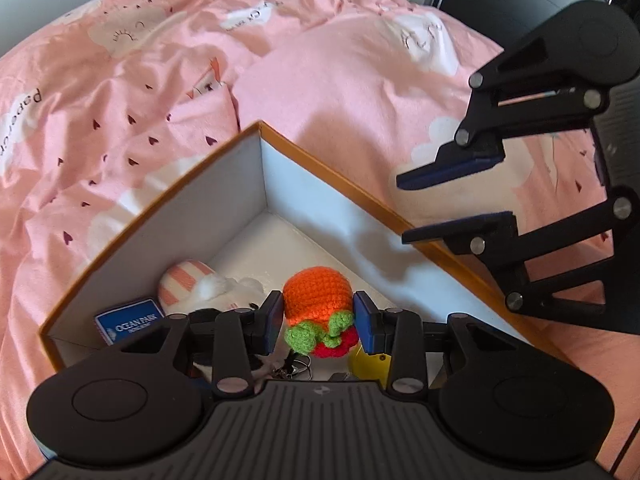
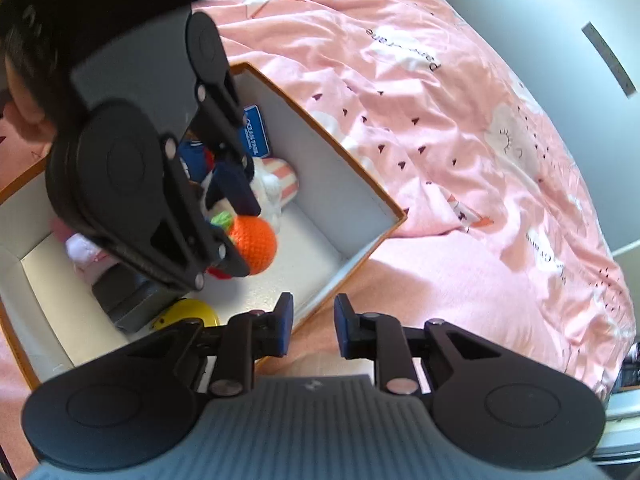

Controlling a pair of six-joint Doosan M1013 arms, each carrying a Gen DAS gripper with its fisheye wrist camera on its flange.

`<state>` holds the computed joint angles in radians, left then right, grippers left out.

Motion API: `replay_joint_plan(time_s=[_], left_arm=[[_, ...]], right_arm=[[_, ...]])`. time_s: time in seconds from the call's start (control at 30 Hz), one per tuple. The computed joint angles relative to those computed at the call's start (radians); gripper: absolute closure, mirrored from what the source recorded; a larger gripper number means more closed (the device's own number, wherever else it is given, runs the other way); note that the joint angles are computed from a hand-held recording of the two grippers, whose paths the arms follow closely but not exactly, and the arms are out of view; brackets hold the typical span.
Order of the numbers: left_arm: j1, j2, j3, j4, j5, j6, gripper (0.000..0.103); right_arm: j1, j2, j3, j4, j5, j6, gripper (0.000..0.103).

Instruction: Organize objects

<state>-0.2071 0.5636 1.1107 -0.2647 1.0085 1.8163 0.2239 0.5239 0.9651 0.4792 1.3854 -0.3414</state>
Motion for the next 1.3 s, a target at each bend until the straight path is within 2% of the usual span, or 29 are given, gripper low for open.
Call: replay_joint_plan(time_s=[0.13,0.17,0.37,0.43,0.57,0.73,0.9,1.1,1.13,1.23,1.3], left_arm=[[-0.006,0.024,-0.019,0.018,0.027,-0.016,0.06],[-0.007,0.03,-0.025,0.018,0.035,-0.017,0.06],[-0.017,0.043,-0.035,0.055,0.061,-0.015,0.059],[-0.016,0.039,-0.031,0.05,0.057,-0.017,0.052],[-0.015,0.011,-0.003,0.055,0.02,-0.038,0.051],[-0.012,-0.082,0.092,0.091,-0.108,-0.095,0.046],[-0.017,-0.202,0.213,0.168,-0.279,-0.191,0.041],[-0.032,-0.33,0.345,0.331,-0.437,-0.38,0.032],[-0.035,-0.35,0.367,0.369,-0.463,-0.42,0.028],[-0.044,-0.406,0.436,0.49,-0.538,-0.564,0.016],[-0.051,-0.436,0.481,0.597,-0.578,-0.696,0.014]], right_arm=[[-0.002,0.018,-0.014,0.0,0.007,0.028,0.079],[-0.02,0.038,-0.049,0.009,0.033,0.027,0.079],[-0.018,0.043,-0.041,0.012,0.008,0.045,0.077],[-0.019,0.042,-0.04,0.011,0.006,0.057,0.075],[-0.025,0.031,-0.027,0.017,-0.003,0.089,0.074],[-0.036,0.007,-0.015,0.021,0.014,0.218,0.066],[-0.067,-0.031,0.01,0.102,0.085,0.33,0.06],[-0.124,-0.126,0.136,0.259,0.087,0.364,0.05],[-0.137,-0.146,0.166,0.299,0.075,0.357,0.045],[-0.178,-0.201,0.261,0.424,0.03,0.328,0.033],[-0.204,-0.228,0.314,0.49,0.013,0.323,0.031]])
